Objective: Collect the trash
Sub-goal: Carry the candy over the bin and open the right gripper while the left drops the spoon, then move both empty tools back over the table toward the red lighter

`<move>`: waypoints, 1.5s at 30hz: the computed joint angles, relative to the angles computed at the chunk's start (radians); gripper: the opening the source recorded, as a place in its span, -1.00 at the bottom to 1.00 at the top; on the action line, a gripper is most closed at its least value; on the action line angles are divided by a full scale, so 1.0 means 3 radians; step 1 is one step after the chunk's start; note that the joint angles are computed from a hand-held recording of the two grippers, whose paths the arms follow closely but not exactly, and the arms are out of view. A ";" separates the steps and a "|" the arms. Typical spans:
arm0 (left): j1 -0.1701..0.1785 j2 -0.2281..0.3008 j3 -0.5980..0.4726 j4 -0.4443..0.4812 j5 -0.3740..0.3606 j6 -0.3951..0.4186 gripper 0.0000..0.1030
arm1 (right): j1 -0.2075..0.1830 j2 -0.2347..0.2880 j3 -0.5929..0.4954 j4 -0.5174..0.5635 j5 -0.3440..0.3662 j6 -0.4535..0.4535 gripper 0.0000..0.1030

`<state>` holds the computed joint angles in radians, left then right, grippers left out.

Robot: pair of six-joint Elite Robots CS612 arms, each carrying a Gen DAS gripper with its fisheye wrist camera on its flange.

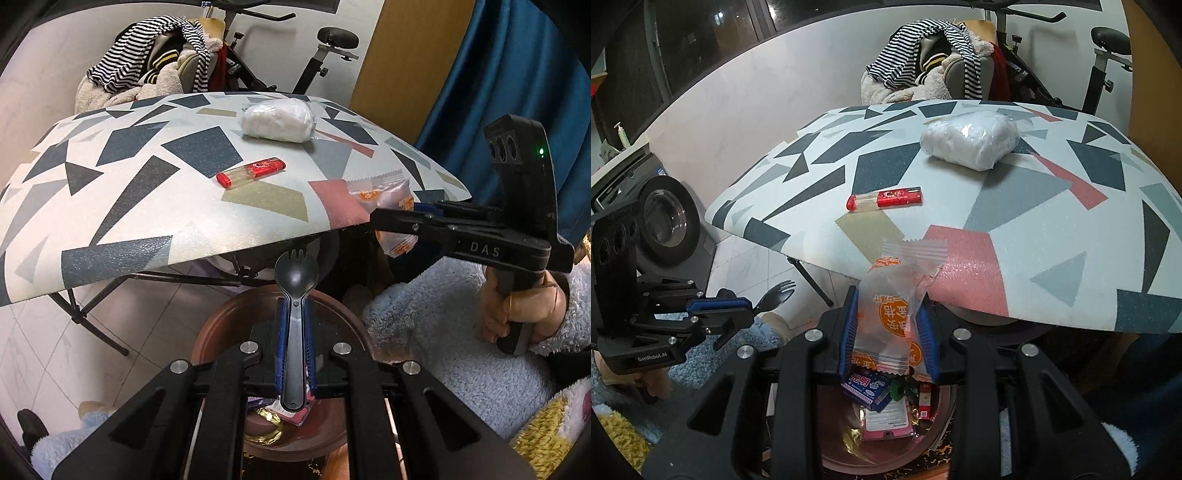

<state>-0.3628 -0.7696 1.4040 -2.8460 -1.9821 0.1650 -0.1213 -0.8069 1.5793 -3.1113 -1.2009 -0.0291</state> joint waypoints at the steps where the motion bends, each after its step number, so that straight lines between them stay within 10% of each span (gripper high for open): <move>1: 0.0004 0.0002 0.0006 -0.0039 -0.0009 -0.0026 -0.78 | -0.0002 -0.0001 -0.0002 0.0010 0.0011 -0.0004 -0.36; 5: 0.0019 0.0000 0.0036 -0.0235 -0.0011 -0.0144 -0.14 | -0.0005 -0.0001 -0.0004 0.0057 0.0050 -0.0032 -0.35; 14: 0.0043 -0.0053 0.0143 -0.0795 0.0279 -0.0231 0.46 | 0.0033 0.0018 -0.0055 0.0270 0.0035 -0.0160 -0.34; 32: 0.0115 -0.0081 0.0194 -0.1082 0.0582 -0.0525 0.77 | 0.0158 0.0085 -0.0188 0.0695 -0.0183 -0.0513 -0.21; 34: 0.0120 -0.0077 0.0192 -0.1081 0.0589 -0.0544 0.77 | 0.0166 0.0089 -0.0192 0.0706 -0.0205 -0.0525 -0.10; 38: 0.0117 -0.0076 0.0189 -0.1061 0.0625 -0.0577 0.79 | 0.0186 0.0090 -0.0164 0.0552 -0.0314 -0.0505 0.81; 45: 0.0111 -0.0071 0.0188 -0.1060 0.0641 -0.0559 0.80 | 0.0179 0.0098 -0.0177 0.0506 -0.0412 -0.0364 0.88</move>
<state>-0.3294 -0.7908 1.4605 -3.1641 -1.7897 -0.0026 -0.0675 -0.7775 1.5262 -2.9594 -1.3246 -0.1384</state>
